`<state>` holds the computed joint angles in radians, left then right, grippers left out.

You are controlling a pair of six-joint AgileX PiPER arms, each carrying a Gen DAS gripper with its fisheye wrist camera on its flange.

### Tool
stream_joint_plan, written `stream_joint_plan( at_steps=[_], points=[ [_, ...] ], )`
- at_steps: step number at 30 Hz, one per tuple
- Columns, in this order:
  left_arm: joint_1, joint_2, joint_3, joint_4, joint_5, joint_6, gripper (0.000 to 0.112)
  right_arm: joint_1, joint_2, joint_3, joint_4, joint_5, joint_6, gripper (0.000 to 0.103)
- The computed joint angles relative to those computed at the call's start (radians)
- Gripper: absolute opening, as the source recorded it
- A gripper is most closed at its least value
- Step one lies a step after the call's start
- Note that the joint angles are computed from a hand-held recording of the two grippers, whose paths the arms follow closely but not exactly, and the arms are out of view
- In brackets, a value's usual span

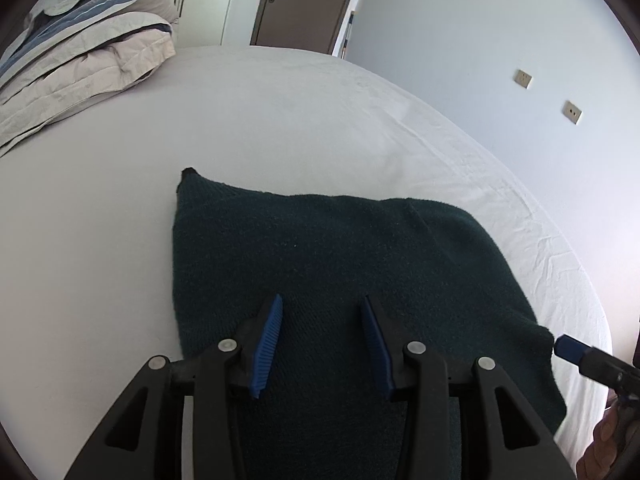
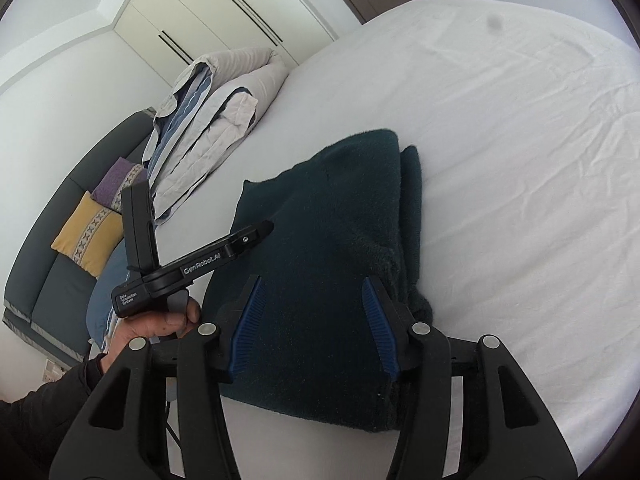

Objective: Fold small clothes

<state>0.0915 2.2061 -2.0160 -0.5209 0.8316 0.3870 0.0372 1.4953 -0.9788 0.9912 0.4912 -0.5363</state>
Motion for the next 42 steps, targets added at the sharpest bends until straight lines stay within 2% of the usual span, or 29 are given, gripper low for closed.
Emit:
stream_joint_plan(
  at_steps=[1,2,4,5,8,13,16,19,21,22,23,24,28,32,37,42],
  points=[
    [0.017,-0.052,0.070,-0.028,-0.025,0.011,0.047,-0.019,-0.018,-0.013,-0.061,0.018,0.054,0.049],
    [0.032,-0.109,0.147,-0.040,-0.065,0.004,0.060,-0.037,-0.026,-0.026,-0.083,0.036,0.069,0.050],
    [0.078,-0.213,0.298,-0.120,-0.156,0.029,0.075,-0.066,-0.023,-0.064,-0.160,0.066,0.139,0.055],
    [0.103,-0.237,0.332,-0.158,-0.160,0.046,0.077,-0.078,-0.015,-0.081,-0.191,0.080,0.172,0.057],
    [0.137,-0.193,0.269,-0.123,-0.040,-0.018,0.077,-0.117,0.065,-0.149,-0.163,0.160,0.170,0.058],
    [0.138,-0.094,0.161,-0.110,0.118,-0.067,0.077,-0.111,0.257,-0.273,-0.185,0.256,0.283,0.058],
    [0.133,-0.042,0.107,-0.125,0.170,-0.079,0.081,-0.093,0.310,-0.312,-0.171,0.262,0.278,0.056],
    [0.134,0.010,0.037,-0.125,0.222,-0.124,0.084,-0.045,0.359,-0.401,-0.281,0.296,0.358,0.052],
    [0.113,0.023,-0.004,-0.071,0.244,-0.152,0.082,-0.023,0.402,-0.466,-0.355,0.324,0.416,0.042],
    [0.103,0.031,-0.025,-0.059,0.262,-0.152,0.069,-0.025,0.421,-0.488,-0.347,0.336,0.421,0.035],
    [0.093,0.048,-0.063,-0.052,0.297,-0.163,0.062,-0.021,0.432,-0.509,-0.366,0.346,0.453,0.032],
    [0.079,0.049,-0.080,-0.019,0.302,-0.188,0.061,-0.003,0.435,-0.530,-0.424,0.349,0.507,0.030],
    [0.048,0.018,-0.065,0.050,0.282,-0.194,0.045,0.169,0.403,-0.575,-0.822,0.327,0.771,0.024],
    [0.046,-0.084,0.056,0.075,0.224,-0.167,0.034,0.361,0.391,-0.650,-1.203,0.405,0.990,0.022],
    [0.066,-0.297,0.275,0.125,0.143,-0.082,0.034,0.524,0.326,-0.666,-1.327,0.440,1.108,0.021],
    [0.203,-0.489,0.437,0.075,0.179,0.051,0.034,0.705,0.287,-0.670,-1.392,0.469,1.217,0.021]
  ],
)
